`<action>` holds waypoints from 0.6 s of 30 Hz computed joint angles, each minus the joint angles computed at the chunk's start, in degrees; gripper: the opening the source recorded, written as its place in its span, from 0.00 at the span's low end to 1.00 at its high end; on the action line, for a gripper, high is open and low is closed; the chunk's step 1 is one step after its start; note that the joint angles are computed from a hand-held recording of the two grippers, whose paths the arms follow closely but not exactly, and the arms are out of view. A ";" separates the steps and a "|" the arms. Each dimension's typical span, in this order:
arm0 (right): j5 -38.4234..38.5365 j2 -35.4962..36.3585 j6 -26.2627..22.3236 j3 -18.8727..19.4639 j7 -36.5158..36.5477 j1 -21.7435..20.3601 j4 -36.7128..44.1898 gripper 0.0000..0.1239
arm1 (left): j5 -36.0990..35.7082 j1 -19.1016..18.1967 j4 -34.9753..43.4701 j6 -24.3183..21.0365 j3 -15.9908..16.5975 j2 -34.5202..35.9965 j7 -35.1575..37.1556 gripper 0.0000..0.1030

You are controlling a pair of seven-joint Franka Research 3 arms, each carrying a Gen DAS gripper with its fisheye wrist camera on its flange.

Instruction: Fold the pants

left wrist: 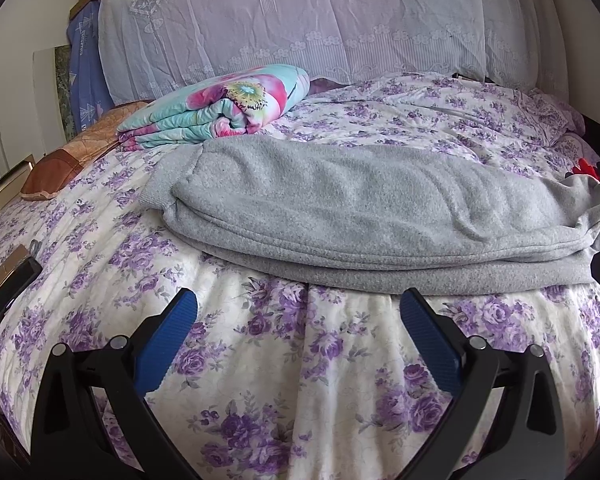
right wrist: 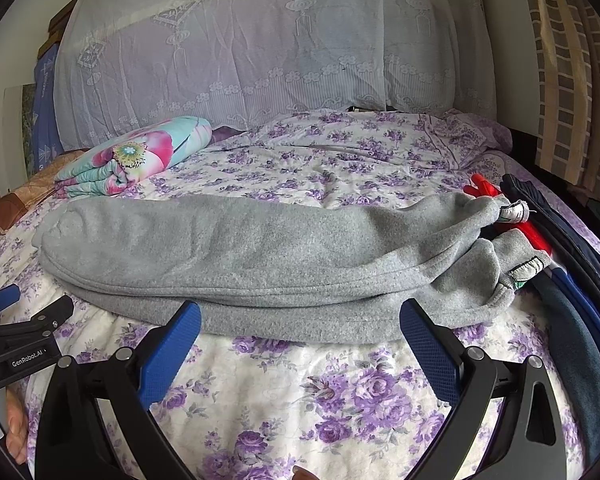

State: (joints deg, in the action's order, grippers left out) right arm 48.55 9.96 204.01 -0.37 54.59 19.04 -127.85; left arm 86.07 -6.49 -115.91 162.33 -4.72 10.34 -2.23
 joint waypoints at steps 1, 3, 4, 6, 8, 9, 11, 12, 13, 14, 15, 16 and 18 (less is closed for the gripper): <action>0.02 0.02 -0.04 -0.03 -0.06 0.01 0.04 0.80 | -0.22 0.01 0.02 0.02 -0.02 0.13 0.19 0.96; 0.00 -0.01 -0.06 -0.05 -0.06 0.00 0.00 0.80 | -0.22 -0.03 0.05 0.02 0.01 0.15 0.17 0.96; -0.08 -0.01 -0.08 -0.04 0.00 -0.05 0.00 0.80 | -0.22 -0.05 0.05 0.02 0.02 0.15 0.17 0.96; -0.19 -0.07 -0.07 -0.02 0.11 -0.09 -0.09 0.80 | -0.33 -0.06 0.00 0.05 0.03 0.16 0.23 0.96; -0.30 -0.04 -0.12 -0.04 0.16 -0.14 -0.05 0.80 | -0.54 -0.06 0.01 0.06 0.05 0.24 0.47 0.96; -0.24 -0.05 -0.14 -0.07 0.10 -0.09 -0.04 0.80 | -0.73 -0.07 -0.02 0.07 0.04 0.32 0.64 0.96; -0.17 -0.04 -0.17 -0.10 0.04 -0.07 -0.01 0.80 | -0.75 -0.13 -0.11 0.09 0.06 0.46 0.57 0.96; -0.20 -0.08 -0.16 -0.08 0.06 -0.07 -0.04 0.80 | -0.99 -0.11 0.06 0.12 0.09 0.53 0.86 0.96; -0.15 -0.04 -0.18 -0.11 0.01 -0.05 0.01 0.80 | -0.84 -0.19 0.00 0.09 0.12 0.54 0.66 0.96; -0.08 -0.03 -0.21 -0.14 -0.06 -0.03 0.04 0.80 | -1.18 -0.14 0.05 0.15 0.14 0.53 1.04 0.96; -0.03 -0.06 -0.22 -0.14 -0.10 0.00 0.02 0.80 | -1.18 -0.17 0.05 0.15 0.17 0.53 1.04 0.96; -0.09 -0.06 -0.24 -0.13 -0.05 -0.03 0.03 0.80 | -1.19 -0.19 0.05 0.16 0.19 0.53 1.04 0.96; 0.01 -0.10 -0.16 -0.12 -0.12 0.04 -0.02 0.80 | -1.27 -0.22 0.07 0.15 0.21 0.53 1.10 0.96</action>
